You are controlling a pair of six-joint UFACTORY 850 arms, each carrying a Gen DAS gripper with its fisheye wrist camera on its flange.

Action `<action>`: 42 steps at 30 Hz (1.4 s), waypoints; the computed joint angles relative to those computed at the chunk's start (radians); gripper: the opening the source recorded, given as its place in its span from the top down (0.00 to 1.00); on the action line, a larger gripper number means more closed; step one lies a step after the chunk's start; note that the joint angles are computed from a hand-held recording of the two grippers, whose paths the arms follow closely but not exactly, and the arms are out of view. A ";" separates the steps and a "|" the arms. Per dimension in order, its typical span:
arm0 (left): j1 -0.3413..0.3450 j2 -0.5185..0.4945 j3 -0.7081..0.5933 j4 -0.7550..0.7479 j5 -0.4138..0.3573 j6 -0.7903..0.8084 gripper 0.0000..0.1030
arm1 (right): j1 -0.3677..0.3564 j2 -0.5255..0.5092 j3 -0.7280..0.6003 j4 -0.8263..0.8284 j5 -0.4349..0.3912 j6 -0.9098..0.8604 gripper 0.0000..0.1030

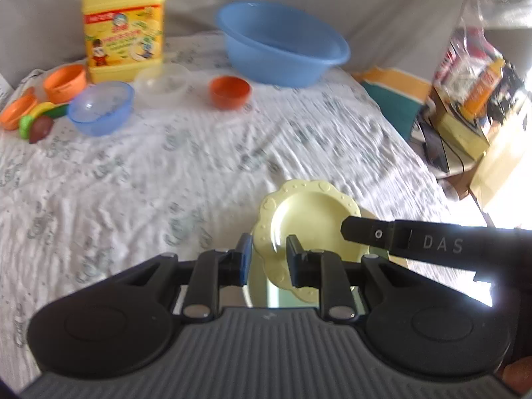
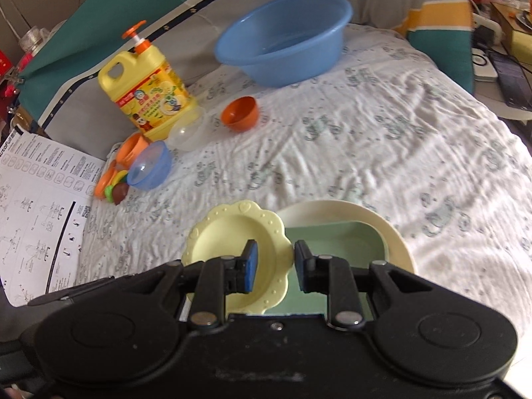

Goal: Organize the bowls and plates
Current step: 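Carry the yellow plate with the left gripper and lower it onto the green tray, then open the left gripper and move it toward the bowls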

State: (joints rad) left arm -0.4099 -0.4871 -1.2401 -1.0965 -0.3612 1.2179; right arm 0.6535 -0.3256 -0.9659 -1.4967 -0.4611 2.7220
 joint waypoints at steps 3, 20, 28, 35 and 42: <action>-0.019 -0.003 0.008 0.056 0.000 -0.046 0.79 | 0.009 0.021 0.042 -0.010 -0.005 0.038 0.77; -0.065 -0.052 -0.023 0.287 0.004 -0.260 0.76 | -0.001 0.020 0.092 -0.072 0.035 0.154 0.77; -0.066 -0.029 0.001 0.175 0.057 -0.135 0.12 | 0.016 0.018 0.088 -0.027 -0.025 0.124 0.29; -0.047 -0.017 0.006 0.063 0.049 -0.041 0.00 | 0.038 0.026 0.072 0.070 -0.133 0.001 0.00; -0.042 -0.014 0.011 0.051 0.040 -0.019 0.00 | 0.039 0.019 0.053 0.124 -0.140 -0.062 0.00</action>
State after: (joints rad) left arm -0.4515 -0.5006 -1.2296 -1.0453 -0.3210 1.1989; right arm 0.6925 -0.3065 -0.9130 -1.3730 -0.6015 2.6604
